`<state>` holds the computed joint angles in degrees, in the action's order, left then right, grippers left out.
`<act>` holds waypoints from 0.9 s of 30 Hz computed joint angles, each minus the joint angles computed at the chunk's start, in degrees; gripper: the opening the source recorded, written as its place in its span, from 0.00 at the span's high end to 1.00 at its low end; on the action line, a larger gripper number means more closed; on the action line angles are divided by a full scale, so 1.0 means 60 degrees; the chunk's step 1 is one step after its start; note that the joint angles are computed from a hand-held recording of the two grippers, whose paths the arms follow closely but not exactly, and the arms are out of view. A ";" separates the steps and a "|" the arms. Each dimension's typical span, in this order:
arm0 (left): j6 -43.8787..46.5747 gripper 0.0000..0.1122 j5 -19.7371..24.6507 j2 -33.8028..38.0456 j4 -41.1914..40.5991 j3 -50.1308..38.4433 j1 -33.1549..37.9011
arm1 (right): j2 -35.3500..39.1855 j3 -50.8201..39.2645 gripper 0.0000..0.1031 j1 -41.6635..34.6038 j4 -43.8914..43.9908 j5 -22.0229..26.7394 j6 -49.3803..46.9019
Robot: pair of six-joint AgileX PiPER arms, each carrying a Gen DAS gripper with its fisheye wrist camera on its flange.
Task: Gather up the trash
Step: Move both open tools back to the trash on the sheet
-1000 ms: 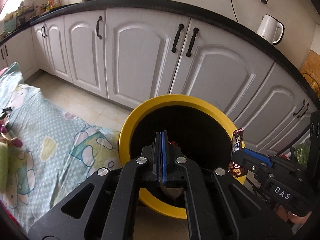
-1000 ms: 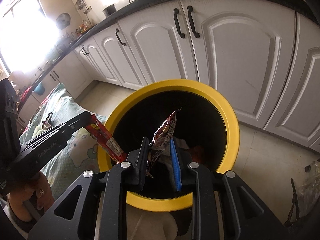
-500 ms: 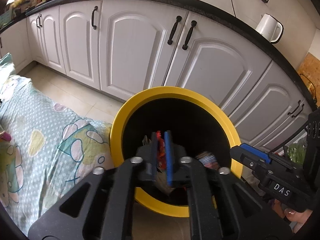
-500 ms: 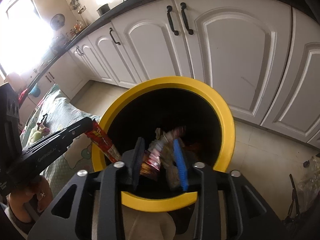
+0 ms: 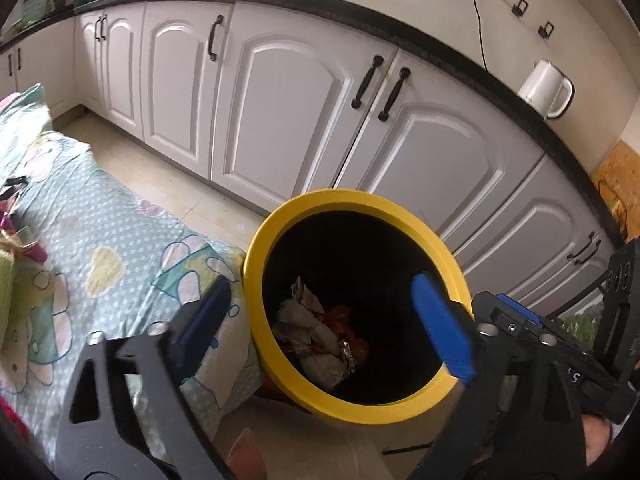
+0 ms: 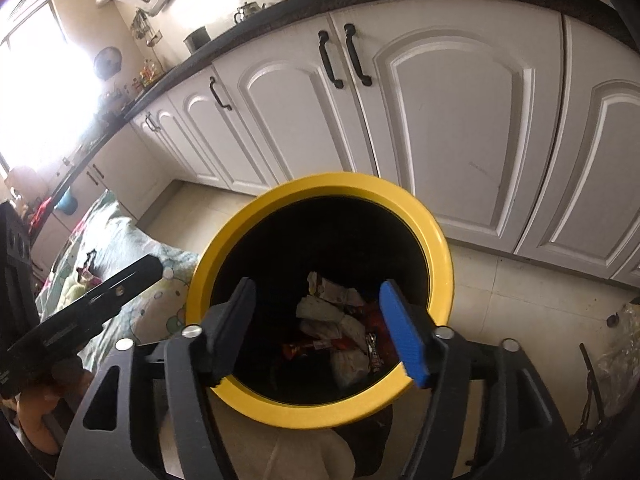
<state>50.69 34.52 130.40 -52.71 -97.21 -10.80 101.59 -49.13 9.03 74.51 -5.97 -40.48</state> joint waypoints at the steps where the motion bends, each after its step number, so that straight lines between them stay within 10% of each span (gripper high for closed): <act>1: 0.0037 0.19 -0.0035 -0.0065 -0.0046 0.0058 0.0020 | -0.0051 0.0013 0.36 0.0039 0.0313 -0.0081 -0.0327; 27: 0.3486 0.18 -0.1482 -0.2671 -0.3017 0.3063 0.1510 | -0.0835 -0.0334 0.25 0.1875 0.1451 -0.1671 -0.2008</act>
<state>71.60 25.63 114.38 -70.81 -78.83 -1.74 96.58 -51.13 20.28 83.22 -15.99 -52.53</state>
